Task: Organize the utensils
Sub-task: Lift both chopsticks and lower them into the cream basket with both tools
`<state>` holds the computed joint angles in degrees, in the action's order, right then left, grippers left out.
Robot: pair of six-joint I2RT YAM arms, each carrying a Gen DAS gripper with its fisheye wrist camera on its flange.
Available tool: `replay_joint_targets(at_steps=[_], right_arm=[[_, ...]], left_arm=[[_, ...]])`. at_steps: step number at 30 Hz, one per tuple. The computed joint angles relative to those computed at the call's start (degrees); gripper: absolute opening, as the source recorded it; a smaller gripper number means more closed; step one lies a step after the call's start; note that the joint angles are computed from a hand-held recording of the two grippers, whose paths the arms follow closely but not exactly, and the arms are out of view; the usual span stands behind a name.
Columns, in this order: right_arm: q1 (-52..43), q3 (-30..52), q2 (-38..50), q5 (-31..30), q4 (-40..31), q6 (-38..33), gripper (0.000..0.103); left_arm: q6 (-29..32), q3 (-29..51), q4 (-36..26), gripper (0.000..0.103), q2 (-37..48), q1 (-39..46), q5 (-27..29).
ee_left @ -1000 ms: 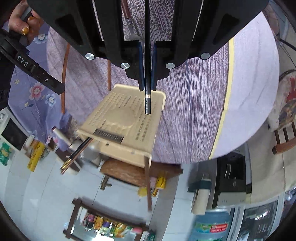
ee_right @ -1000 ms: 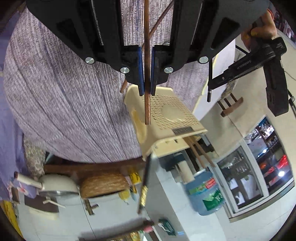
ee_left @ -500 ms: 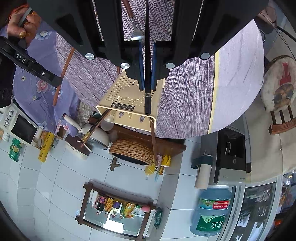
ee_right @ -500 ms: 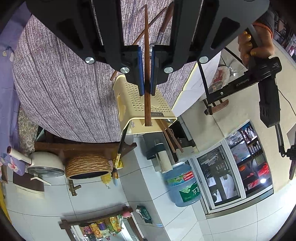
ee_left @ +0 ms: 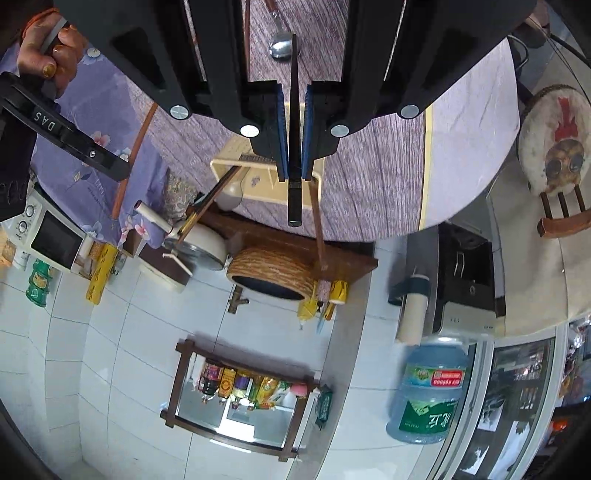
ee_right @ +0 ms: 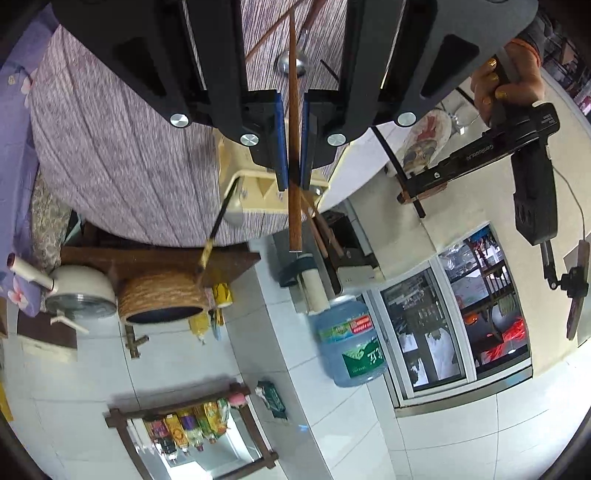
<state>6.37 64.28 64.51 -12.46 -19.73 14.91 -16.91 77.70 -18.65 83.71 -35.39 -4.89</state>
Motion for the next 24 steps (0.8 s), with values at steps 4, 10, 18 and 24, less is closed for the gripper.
replay_joint_targets(at_steps=[4, 10, 18, 24], right_arm=[[1.7, 6.7, 3.7, 4.2, 2.1, 0.8, 0.007], [4.2, 19.7, 11.9, 13.2, 4.0, -0.9, 0.007], [6.3, 26.6, 21.8, 21.9, 8.9, -4.1, 0.008], [6.3, 21.4, 24.8, 23.4, 13.7, -3.1, 0.008]], left_arm=[[0.4, 8.4, -3.0, 0.008, 2.7, 0.5, 1.2], [0.6, 25.7, -7.0, 0.008, 10.6, 0.4, -2.0], [1.5, 37.4, -6.4, 0.008, 20.9, -0.7, -8.0], [1.0, 31.3, -1.5, 0.008, 21.6, -1.1, -8.8]])
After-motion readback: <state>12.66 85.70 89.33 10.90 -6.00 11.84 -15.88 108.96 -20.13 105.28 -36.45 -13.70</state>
